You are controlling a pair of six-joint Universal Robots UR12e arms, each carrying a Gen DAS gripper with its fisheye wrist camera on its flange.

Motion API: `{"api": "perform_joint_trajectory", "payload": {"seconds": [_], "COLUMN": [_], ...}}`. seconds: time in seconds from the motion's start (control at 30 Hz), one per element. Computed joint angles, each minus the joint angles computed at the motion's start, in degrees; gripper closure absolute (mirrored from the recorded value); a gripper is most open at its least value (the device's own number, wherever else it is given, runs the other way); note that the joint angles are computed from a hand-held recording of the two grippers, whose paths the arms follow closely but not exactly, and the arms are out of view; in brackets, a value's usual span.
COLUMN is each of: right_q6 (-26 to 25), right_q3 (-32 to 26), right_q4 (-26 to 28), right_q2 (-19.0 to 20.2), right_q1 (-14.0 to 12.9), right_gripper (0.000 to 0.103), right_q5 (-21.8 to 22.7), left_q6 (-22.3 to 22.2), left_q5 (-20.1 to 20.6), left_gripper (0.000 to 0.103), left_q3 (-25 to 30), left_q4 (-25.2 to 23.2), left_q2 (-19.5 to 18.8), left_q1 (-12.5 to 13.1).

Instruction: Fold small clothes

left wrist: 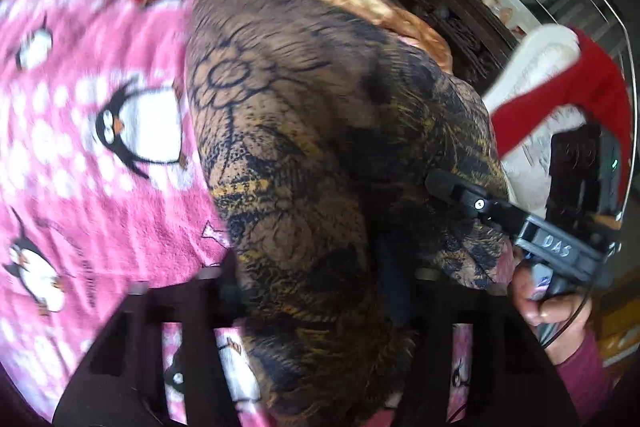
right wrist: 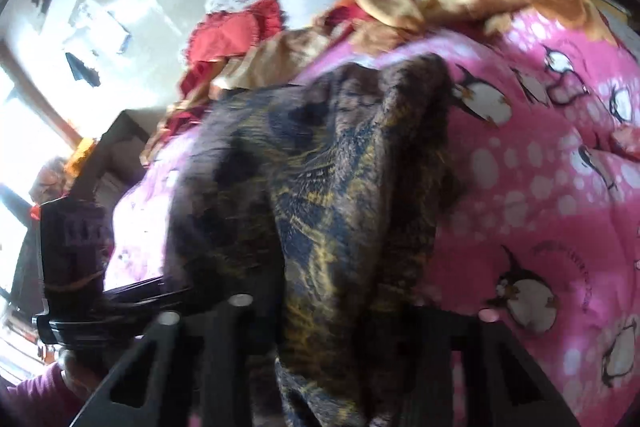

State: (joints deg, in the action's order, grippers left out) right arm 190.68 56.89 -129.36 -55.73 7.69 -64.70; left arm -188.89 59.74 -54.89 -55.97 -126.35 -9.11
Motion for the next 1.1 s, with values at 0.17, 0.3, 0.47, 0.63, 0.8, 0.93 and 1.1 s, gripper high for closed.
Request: {"api": "perform_joint_trajectory", "payload": {"seconds": [0.17, 0.3, 0.47, 0.63, 0.8, 0.93, 1.1], "right_q6": [-1.7, -2.8, -2.3, -5.3, -3.2, -8.3, -10.2], "right_q3": [0.9, 1.8, 6.1, 8.2, 8.9, 2.4, -3.5], "right_q4": [0.0, 2.4, 5.8, 10.5, 5.3, 8.0, 12.0], "right_q2": [-2.6, -4.6, -6.5, -7.9, -9.6, -5.3, 0.6], "right_q1": [1.3, 2.9, 5.3, 8.4, 8.2, 10.6, 12.9], "right_gripper": [0.073, 0.073, 0.068, 0.054, 0.054, 0.055, 0.054], "right_q5": [2.5, 5.3, 9.4, -6.1, -4.7, -7.3, -19.1], "left_q6": [2.1, 5.5, 7.8, 4.6, 1.5, -0.4, -0.8], "left_q5": [-1.5, -0.1, 4.5, 11.8, 18.3, 22.5, 28.7], "left_gripper": [0.066, 0.066, 0.066, 0.055, 0.043, 0.043, 0.043], "left_q3": [-5.0, -12.1, -21.2, -27.6, -30.7, -29.2, -27.4], "left_q4": [1.5, -0.2, -4.4, -5.2, 1.7, 3.5, 5.1], "left_q2": [4.9, 11.6, 18.2, 21.1, 23.9, 22.5, 20.4], "left_q1": [1.2, 2.8, 4.4, 5.2, 4.2, 2.8, 0.7]}}
